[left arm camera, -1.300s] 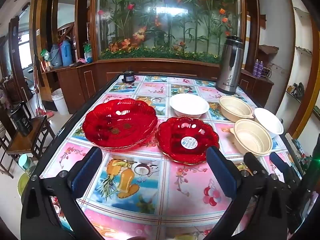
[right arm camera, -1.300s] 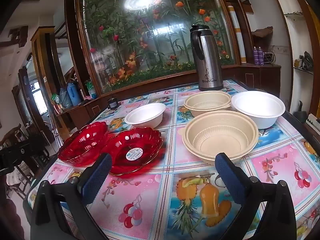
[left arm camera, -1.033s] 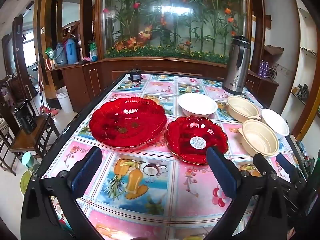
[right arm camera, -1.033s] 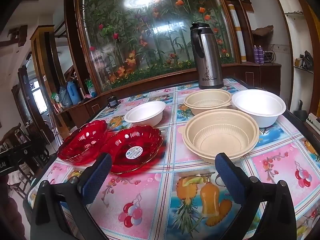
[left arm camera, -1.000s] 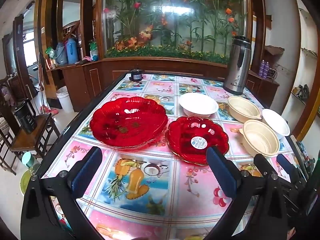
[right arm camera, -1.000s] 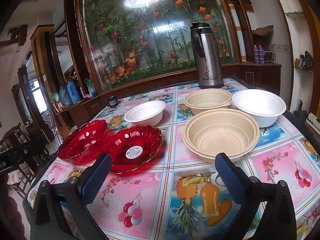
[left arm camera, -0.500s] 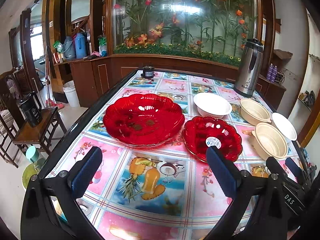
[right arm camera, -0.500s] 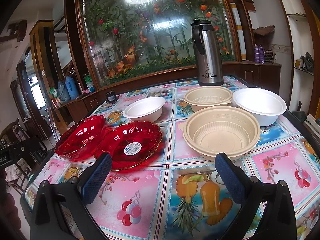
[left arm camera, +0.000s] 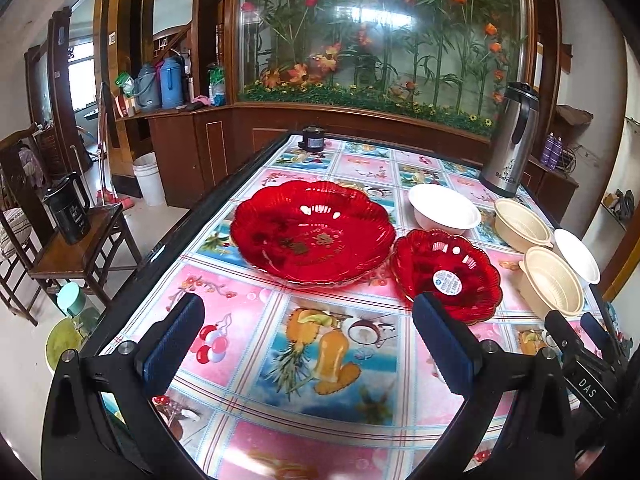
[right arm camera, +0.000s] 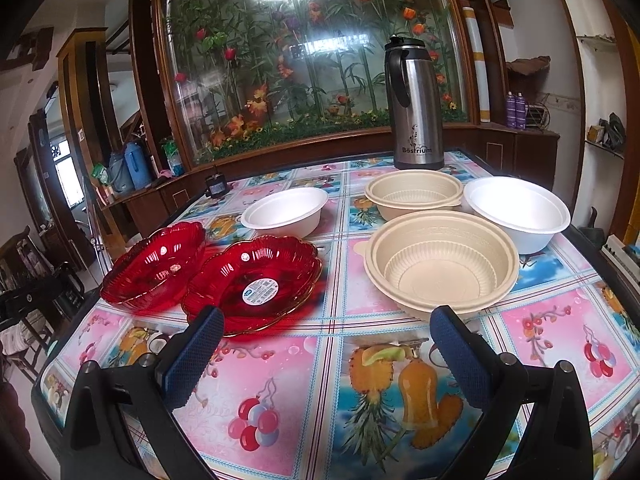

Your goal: Organize plates and bowls

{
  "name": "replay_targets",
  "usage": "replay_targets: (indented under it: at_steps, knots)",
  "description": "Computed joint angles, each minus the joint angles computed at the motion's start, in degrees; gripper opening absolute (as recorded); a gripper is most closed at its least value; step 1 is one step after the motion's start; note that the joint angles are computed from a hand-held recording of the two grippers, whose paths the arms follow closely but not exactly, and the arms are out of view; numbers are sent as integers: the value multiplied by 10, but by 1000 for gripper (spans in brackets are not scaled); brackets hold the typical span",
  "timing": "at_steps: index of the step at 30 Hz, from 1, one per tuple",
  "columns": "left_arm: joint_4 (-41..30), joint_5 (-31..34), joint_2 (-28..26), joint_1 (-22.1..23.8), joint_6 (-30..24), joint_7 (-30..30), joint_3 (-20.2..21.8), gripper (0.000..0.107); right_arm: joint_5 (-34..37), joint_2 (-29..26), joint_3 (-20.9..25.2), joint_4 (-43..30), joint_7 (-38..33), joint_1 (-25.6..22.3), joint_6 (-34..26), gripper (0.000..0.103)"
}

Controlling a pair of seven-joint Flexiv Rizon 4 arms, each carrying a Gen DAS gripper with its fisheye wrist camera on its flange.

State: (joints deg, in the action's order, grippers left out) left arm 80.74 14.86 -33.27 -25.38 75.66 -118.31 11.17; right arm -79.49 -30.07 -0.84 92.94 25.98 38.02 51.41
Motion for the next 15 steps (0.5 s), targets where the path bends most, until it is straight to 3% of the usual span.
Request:
replay_targets:
  at_steps: [7,15]
  knots:
    - [6,1,1,3,0,-4,2,103,-3,-7,-2,-10,-12,7,-5,103]
    - [6,6,1,2,-4,-7,5,103,-25,3,-2,7,39,-6,24,103]
